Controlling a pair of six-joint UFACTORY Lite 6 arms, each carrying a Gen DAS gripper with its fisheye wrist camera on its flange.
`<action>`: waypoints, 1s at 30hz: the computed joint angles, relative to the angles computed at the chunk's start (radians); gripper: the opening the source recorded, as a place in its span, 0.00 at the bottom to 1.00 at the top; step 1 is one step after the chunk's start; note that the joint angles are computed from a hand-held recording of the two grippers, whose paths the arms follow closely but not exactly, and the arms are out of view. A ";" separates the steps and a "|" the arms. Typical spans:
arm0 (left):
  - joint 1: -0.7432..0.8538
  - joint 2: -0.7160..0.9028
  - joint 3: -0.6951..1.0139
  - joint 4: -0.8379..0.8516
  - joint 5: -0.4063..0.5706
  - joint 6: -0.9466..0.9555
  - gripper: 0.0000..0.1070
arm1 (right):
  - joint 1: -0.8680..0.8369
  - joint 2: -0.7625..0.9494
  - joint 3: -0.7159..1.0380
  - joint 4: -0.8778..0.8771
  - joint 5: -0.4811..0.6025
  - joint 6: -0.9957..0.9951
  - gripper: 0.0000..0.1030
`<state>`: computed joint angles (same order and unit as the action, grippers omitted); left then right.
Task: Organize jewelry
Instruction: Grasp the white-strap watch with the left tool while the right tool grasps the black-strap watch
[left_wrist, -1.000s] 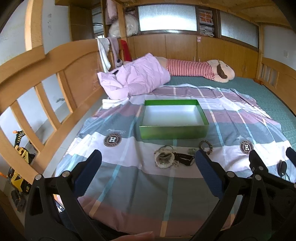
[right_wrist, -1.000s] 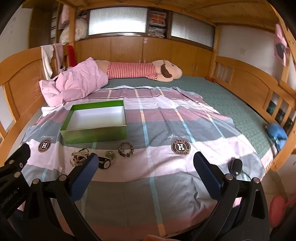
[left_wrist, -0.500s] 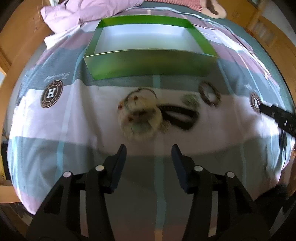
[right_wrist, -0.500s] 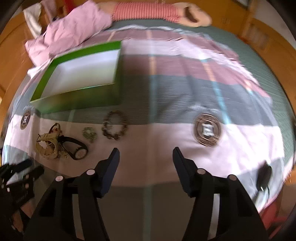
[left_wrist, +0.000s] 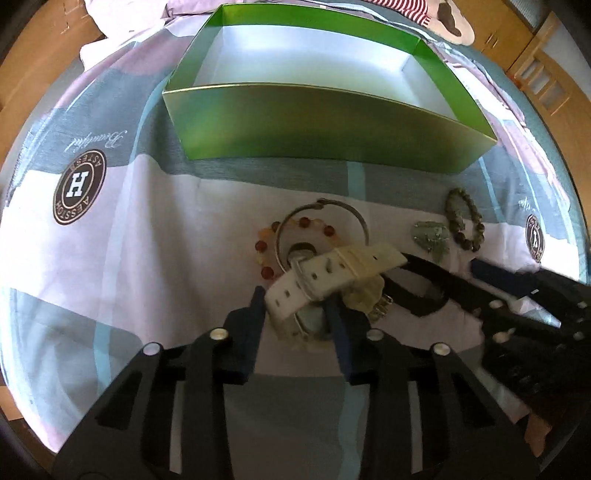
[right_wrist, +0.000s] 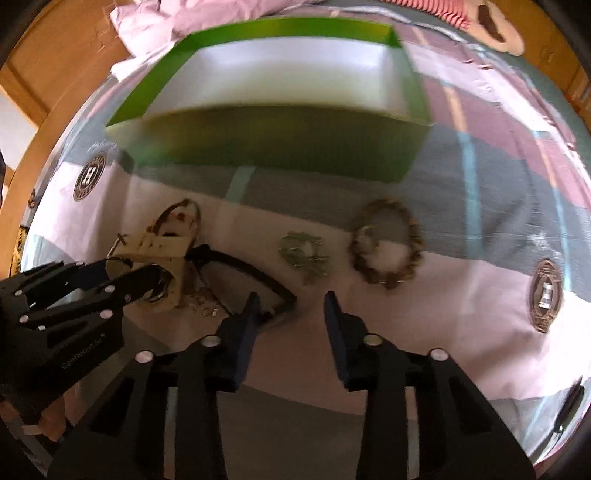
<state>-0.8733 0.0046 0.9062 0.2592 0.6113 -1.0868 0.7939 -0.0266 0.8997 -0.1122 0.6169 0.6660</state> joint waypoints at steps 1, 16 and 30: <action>0.009 -0.005 -0.007 -0.005 -0.010 0.011 0.29 | -0.001 0.008 -0.002 0.015 -0.012 -0.005 0.31; -0.108 -0.187 -0.104 0.076 0.071 -0.135 0.10 | 0.024 -0.225 -0.137 -0.069 0.068 0.112 0.00; -0.168 -0.288 -0.190 0.131 0.134 -0.246 0.11 | -0.030 -0.117 -0.110 -0.057 0.009 0.121 0.23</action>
<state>-1.0418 -0.2837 0.7166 0.3898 0.7449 -1.3326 0.7644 -0.1439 0.7899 -0.1689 0.6259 0.7873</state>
